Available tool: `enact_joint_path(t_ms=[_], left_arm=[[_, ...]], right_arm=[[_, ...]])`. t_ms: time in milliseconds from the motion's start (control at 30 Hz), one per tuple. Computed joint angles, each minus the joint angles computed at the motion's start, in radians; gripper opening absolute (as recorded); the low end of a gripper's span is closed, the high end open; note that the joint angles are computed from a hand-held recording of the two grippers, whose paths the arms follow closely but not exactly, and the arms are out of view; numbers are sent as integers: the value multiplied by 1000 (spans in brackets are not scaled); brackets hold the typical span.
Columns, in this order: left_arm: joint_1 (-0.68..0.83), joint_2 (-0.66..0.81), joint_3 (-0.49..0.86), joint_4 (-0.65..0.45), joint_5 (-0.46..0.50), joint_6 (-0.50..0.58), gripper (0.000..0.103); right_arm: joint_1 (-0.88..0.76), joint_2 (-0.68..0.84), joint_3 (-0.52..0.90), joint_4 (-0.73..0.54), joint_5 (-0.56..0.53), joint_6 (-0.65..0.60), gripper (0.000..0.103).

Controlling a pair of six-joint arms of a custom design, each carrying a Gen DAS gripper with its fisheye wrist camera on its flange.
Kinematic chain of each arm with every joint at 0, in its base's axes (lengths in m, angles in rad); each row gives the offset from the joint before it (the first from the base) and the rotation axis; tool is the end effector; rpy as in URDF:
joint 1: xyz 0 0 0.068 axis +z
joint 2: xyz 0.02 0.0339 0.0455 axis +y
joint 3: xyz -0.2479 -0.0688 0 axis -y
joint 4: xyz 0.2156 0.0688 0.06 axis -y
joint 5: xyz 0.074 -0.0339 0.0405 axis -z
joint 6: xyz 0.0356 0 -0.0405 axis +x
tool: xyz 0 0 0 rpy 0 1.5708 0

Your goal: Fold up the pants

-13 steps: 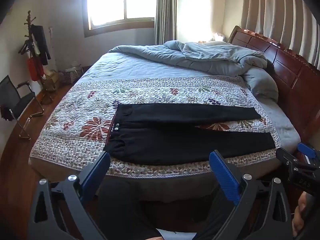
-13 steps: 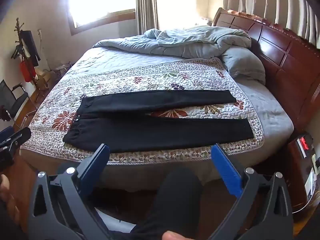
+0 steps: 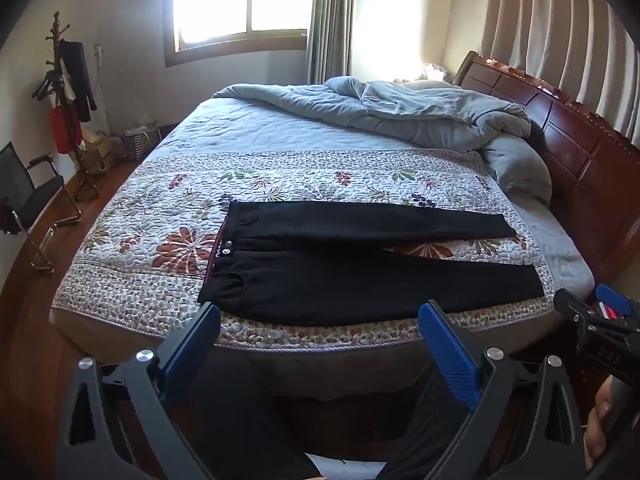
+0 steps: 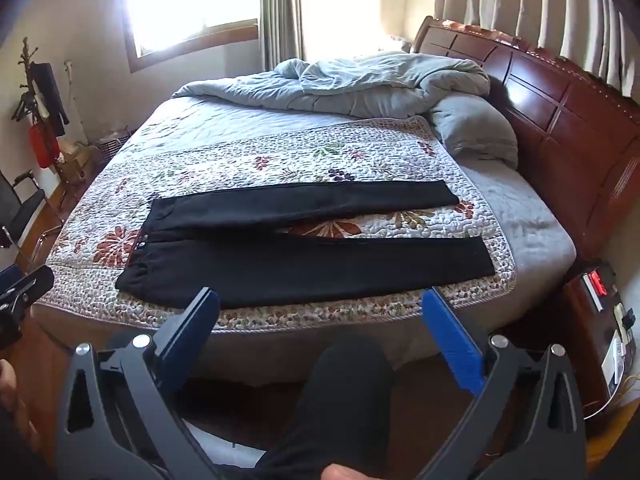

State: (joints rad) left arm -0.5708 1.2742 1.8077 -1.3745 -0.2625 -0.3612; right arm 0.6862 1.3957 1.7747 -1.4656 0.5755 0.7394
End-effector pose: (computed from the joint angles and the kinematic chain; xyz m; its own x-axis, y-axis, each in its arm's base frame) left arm 0.1522 -0.0867 0.4311 -0.7196 0.0565 -0.6920 0.1303 0.9900 -0.0547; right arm 0.1695 0.1138 0.4012 -0.7320 0.1312 -0.6685 0.2135 0.9760 -0.0422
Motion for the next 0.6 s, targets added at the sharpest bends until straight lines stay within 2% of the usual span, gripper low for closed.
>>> enact_joint_path(t_ms=[400, 467, 600], left_arm=[[-43, 42, 48, -38, -22, -31, 99], [5, 25, -5, 6, 17, 6, 99], [13, 26, -8, 9, 24, 11, 99]], right_arm=[[-27, -14, 7, -22, 43, -9, 101], [-36, -14, 5, -21, 39, -19, 101], [-38, -15, -2, -16, 40, -25, 101]])
